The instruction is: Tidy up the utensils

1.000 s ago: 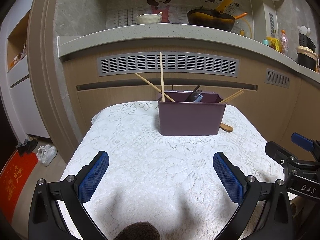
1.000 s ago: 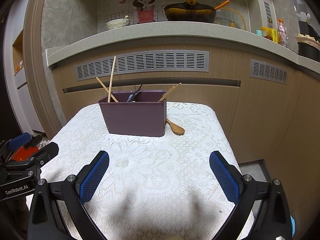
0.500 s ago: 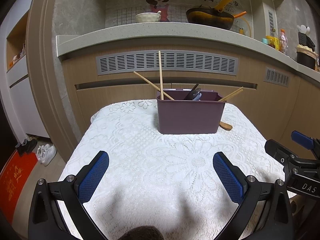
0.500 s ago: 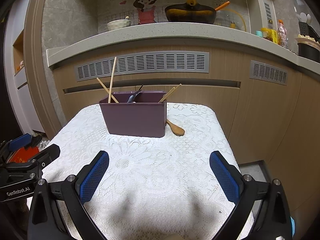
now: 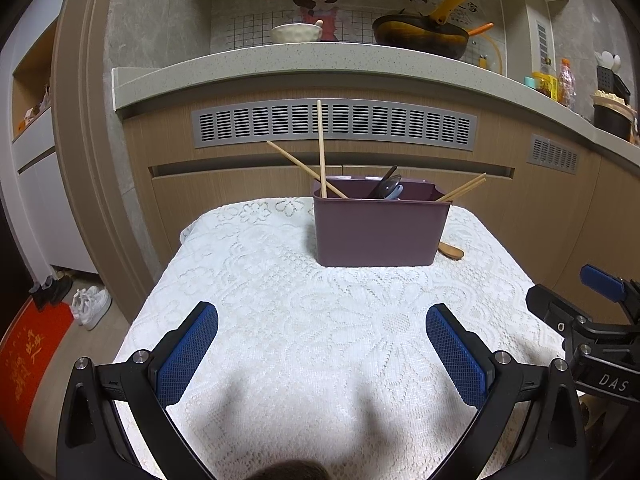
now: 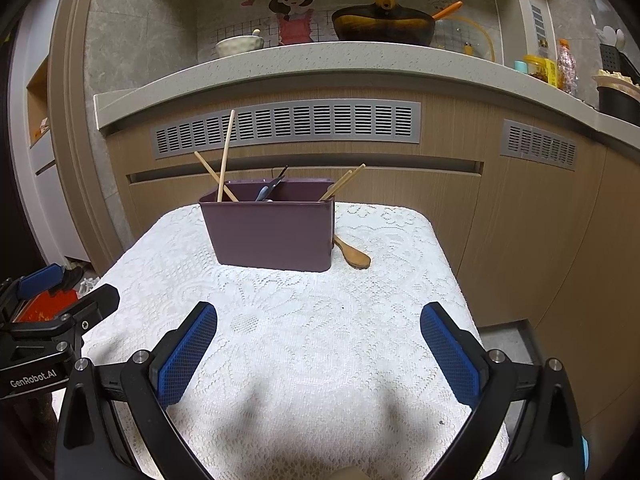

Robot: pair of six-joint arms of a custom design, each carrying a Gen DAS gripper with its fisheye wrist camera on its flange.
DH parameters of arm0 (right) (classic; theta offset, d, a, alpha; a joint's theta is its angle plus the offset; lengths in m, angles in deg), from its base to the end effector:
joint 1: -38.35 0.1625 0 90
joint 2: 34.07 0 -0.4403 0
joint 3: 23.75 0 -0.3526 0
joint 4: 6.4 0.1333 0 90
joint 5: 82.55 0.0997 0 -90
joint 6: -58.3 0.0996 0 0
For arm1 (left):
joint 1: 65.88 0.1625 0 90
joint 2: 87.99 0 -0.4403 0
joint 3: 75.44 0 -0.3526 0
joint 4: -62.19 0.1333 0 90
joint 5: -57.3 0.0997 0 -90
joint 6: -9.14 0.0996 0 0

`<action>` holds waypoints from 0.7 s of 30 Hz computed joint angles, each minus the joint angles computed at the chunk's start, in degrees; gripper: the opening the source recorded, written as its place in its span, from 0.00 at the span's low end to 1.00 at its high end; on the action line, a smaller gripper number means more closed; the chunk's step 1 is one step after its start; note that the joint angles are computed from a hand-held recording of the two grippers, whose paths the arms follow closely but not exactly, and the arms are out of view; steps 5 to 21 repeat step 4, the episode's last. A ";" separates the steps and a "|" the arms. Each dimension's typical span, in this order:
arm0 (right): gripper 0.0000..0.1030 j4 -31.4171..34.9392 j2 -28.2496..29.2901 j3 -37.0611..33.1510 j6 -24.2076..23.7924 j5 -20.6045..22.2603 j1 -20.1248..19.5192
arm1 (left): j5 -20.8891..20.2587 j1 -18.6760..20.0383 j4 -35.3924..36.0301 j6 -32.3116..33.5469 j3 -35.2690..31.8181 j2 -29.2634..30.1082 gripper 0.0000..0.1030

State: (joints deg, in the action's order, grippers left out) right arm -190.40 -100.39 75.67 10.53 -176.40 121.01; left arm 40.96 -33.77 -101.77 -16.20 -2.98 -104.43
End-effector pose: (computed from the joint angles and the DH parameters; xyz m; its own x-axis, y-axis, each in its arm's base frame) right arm 0.0480 -0.6187 0.4120 -0.7061 -0.2324 0.6689 -0.6854 0.4617 -0.5631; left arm -0.4906 -0.5781 -0.0012 -0.7063 -0.1431 -0.6933 0.5572 0.4918 -0.6691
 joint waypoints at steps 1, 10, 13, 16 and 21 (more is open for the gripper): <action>0.98 0.16 0.06 -0.07 -0.07 -0.04 0.00 | -0.02 -0.02 -0.44 0.11 0.08 0.06 1.00; 0.98 0.34 0.14 -0.11 -0.30 -0.02 0.02 | 0.18 -0.03 -0.49 -0.16 0.28 0.02 1.00; 0.98 0.34 0.14 -0.11 -0.30 -0.02 0.02 | 0.18 -0.03 -0.49 -0.16 0.28 0.02 1.00; 0.98 0.34 0.14 -0.11 -0.30 -0.02 0.02 | 0.18 -0.03 -0.49 -0.16 0.28 0.02 1.00; 0.98 0.34 0.14 -0.11 -0.30 -0.02 0.02 | 0.18 -0.03 -0.49 -0.16 0.28 0.02 1.00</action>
